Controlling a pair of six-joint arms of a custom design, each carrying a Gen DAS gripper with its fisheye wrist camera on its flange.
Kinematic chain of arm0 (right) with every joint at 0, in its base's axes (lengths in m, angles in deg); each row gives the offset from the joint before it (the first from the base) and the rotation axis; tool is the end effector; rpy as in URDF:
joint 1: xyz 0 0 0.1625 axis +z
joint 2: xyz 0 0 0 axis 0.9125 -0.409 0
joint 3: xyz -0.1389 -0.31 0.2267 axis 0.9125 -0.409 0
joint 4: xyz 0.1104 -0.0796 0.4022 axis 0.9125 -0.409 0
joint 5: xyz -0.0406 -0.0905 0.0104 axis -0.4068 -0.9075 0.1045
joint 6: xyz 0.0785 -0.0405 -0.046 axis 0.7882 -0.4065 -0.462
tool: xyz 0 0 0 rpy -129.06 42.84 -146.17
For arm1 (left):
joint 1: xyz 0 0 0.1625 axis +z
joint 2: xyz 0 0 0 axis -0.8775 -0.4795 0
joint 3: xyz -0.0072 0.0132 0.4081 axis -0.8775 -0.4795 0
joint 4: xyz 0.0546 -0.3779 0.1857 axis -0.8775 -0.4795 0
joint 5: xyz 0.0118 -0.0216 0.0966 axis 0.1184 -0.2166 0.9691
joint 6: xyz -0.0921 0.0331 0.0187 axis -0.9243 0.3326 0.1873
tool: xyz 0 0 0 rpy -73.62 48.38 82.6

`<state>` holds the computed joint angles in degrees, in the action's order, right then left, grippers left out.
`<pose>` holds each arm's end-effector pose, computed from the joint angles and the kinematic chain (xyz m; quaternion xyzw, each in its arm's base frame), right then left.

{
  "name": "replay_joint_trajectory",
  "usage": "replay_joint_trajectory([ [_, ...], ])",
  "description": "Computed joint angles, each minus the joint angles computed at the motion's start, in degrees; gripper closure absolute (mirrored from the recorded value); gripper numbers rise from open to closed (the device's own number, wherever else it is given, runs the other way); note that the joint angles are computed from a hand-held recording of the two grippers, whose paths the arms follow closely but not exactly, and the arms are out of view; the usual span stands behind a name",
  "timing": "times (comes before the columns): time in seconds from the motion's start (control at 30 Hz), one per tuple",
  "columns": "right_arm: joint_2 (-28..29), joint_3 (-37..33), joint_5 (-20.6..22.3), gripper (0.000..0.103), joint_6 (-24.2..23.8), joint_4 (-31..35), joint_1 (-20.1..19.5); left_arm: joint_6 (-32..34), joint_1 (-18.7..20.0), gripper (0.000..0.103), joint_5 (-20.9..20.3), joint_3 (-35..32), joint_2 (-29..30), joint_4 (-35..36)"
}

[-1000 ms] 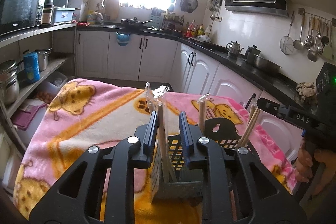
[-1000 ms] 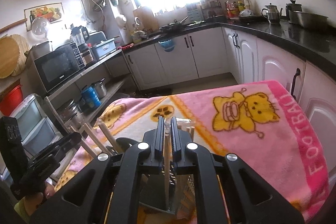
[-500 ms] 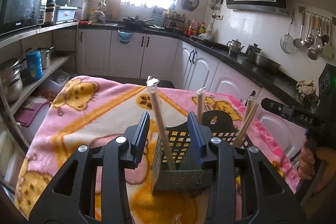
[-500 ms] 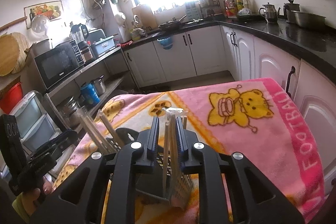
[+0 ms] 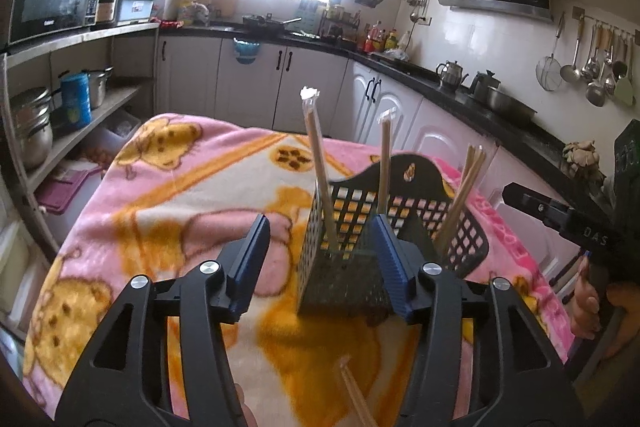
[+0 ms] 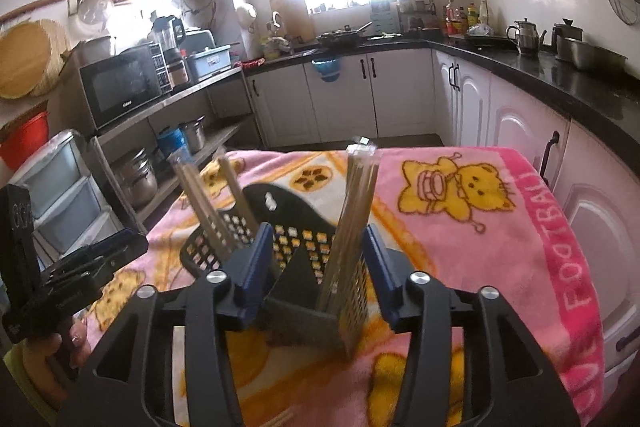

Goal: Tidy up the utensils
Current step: 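Move both open grippers back to the chopstick pile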

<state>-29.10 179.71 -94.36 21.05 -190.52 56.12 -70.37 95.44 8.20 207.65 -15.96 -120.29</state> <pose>0.3278 -0.3731 0.1747 0.2325 -0.8607 0.4130 0.1857 -0.1601 -0.3599 0.3038 0.2224 0.8525 -0.4344 0.1874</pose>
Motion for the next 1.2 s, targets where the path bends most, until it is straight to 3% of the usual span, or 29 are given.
replay_joint_trajectory([
  [0.17,0.1,1.8,-0.6,0.046,0.6,0.2,0.8,-2.7,-0.6,0.048,0.1,1.8,-3.0,3.2],
  [0.5,0.3,4.7,-1.8,0.039,2.7,-0.1,1.6,-7.9,-2.1,0.025,-0.5,4.9,-8.9,10.2],
  [0.83,-0.1,7.5,-3.5,0.038,4.9,0.6,2.4,-11.0,-2.8,0.022,-1.8,7.1,-13.0,15.6],
  [1.2,-2.1,11.3,-5.7,0.038,8.2,1.7,2.4,-11.8,-2.3,0.020,-5.6,7.8,-13.8,19.0],
])
